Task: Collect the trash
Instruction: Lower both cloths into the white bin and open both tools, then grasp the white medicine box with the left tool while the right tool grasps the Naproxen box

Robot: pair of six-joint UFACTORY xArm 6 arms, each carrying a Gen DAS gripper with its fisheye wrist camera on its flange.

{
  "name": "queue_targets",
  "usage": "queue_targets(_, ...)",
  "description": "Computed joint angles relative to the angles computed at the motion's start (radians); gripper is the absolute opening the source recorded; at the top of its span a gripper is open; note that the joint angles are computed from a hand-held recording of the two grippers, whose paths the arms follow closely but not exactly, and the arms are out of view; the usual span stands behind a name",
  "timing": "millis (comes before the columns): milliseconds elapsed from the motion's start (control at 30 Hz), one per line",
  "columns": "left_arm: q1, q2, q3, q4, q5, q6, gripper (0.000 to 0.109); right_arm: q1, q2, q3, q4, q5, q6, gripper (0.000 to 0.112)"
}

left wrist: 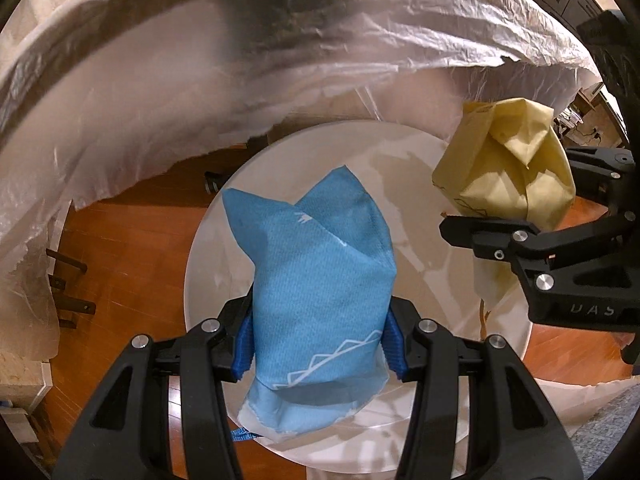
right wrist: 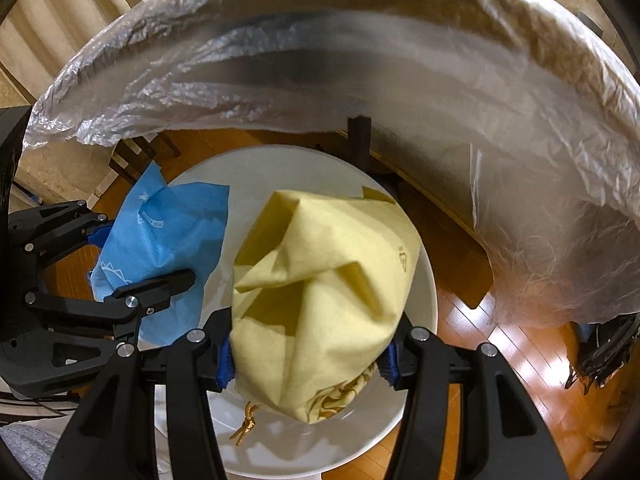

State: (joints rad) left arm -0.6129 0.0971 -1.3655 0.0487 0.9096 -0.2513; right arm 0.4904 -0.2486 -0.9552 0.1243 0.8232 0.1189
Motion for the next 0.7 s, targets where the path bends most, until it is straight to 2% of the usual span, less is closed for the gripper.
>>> queue_targets(67,0.008,0.008,-0.011,-0.009,-0.006,0.014,0.052,-0.002,-0.003,0.002,0.005,0.003,-0.001,0.053)
queue_targets(100,0.008,-0.002,-0.002,-0.015,-0.016,0.02,0.059,-0.003,-0.003,0.004,0.007,-0.001,-0.004,0.055)
queue_targets(167,0.01,-0.015,0.014,-0.032,-0.049,0.024,0.076,-0.003,-0.009,0.011,-0.008,-0.014,0.007,0.071)
queue_targets(200,0.011,-0.022,0.022,-0.015,-0.057,0.005,0.081,-0.002,-0.022,0.019,-0.045,-0.026,0.037,0.079)
queue_targets(233,0.015,-0.031,0.033,-0.026,-0.069,0.0,0.081,-0.005,-0.034,0.027,-0.055,-0.035,0.041,0.085)
queue_targets(300,0.024,-0.042,0.039,-0.059,-0.075,0.007,0.081,-0.012,-0.068,0.046,-0.065,-0.051,0.046,0.085)
queue_targets(400,0.028,-0.075,0.053,-0.041,-0.08,-0.012,0.081,-0.022,-0.115,0.058,-0.076,-0.05,0.051,0.085)
queue_targets(533,0.037,-0.17,0.059,-0.057,-0.108,-0.016,0.081,-0.035,-0.226,0.063,-0.122,-0.075,0.054,0.085)
queue_targets(600,0.04,-0.213,0.038,-0.039,-0.148,-0.024,0.083,-0.032,-0.293,0.052,-0.215,-0.143,0.081,0.088)
queue_targets(633,0.04,-0.236,0.02,0.013,-0.189,-0.061,0.089,-0.032,-0.309,0.046,-0.252,-0.174,0.094,0.099)
queue_targets(667,0.037,-0.251,0.013,0.108,-0.235,-0.14,0.102,-0.034,-0.334,0.046,-0.312,-0.248,0.118,0.099)
queue_targets(700,0.045,-0.27,0.012,0.212,-0.314,-0.223,0.102,-0.042,-0.357,0.046,-0.373,-0.352,0.148,0.099)
